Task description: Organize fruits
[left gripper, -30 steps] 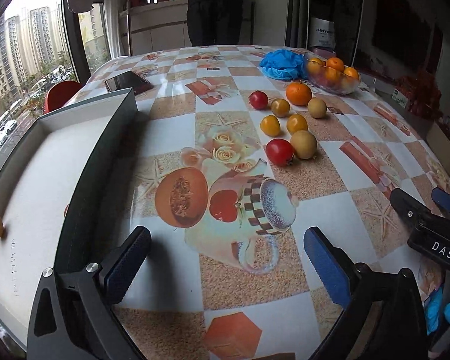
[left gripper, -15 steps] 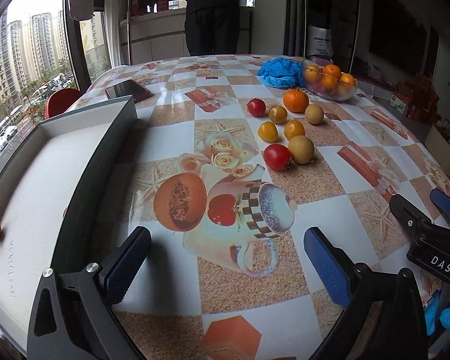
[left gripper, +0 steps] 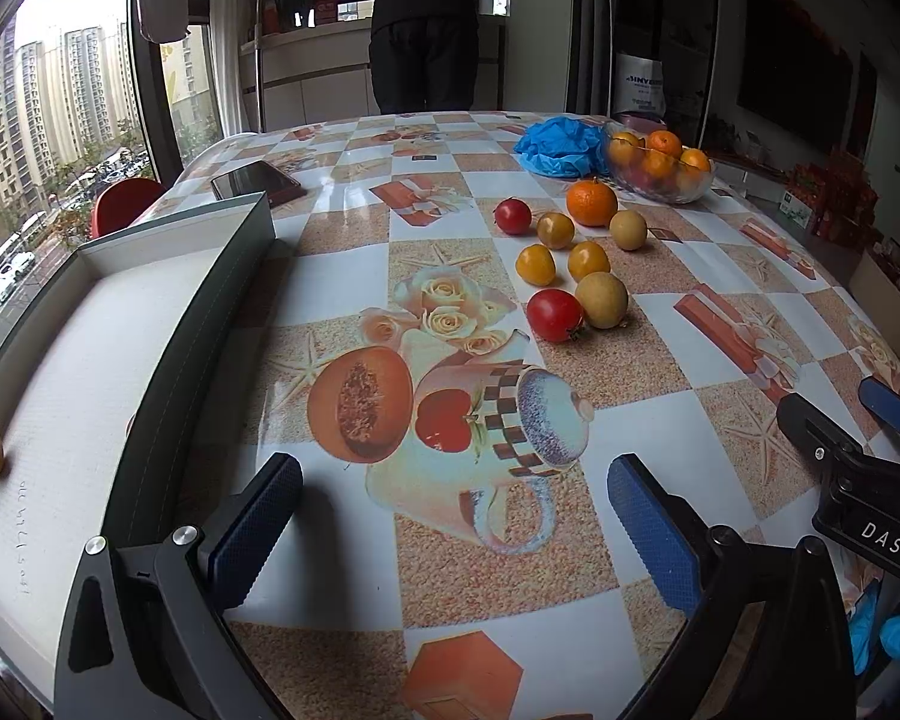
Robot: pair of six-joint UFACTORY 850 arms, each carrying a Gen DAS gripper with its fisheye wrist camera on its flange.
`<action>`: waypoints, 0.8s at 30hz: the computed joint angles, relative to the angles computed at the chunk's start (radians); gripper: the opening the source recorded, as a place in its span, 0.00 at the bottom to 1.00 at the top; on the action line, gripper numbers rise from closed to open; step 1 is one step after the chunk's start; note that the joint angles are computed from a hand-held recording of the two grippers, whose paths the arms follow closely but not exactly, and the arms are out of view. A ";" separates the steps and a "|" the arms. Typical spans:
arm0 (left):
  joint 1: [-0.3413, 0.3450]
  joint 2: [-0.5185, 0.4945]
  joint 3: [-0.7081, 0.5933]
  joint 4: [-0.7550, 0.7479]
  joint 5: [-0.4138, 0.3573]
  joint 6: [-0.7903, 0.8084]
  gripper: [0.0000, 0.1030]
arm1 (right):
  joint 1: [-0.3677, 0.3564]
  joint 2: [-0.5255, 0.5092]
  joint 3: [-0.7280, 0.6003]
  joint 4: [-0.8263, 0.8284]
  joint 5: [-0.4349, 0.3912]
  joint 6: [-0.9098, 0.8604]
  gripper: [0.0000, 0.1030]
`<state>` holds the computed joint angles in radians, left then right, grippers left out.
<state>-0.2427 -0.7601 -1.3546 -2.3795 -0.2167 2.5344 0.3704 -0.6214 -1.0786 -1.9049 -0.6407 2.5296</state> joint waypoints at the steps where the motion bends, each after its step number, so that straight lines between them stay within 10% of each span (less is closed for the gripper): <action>1: 0.000 0.000 0.000 0.001 0.000 -0.001 0.99 | 0.000 0.000 0.000 0.000 0.000 0.000 1.00; 24: -0.003 0.002 0.003 -0.035 -0.001 0.032 0.99 | -0.007 0.005 0.001 -0.021 0.034 -0.013 1.00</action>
<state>-0.2459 -0.7578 -1.3520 -2.4147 -0.2176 2.5662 0.3632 -0.6165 -1.0775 -1.9258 -0.6069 2.5165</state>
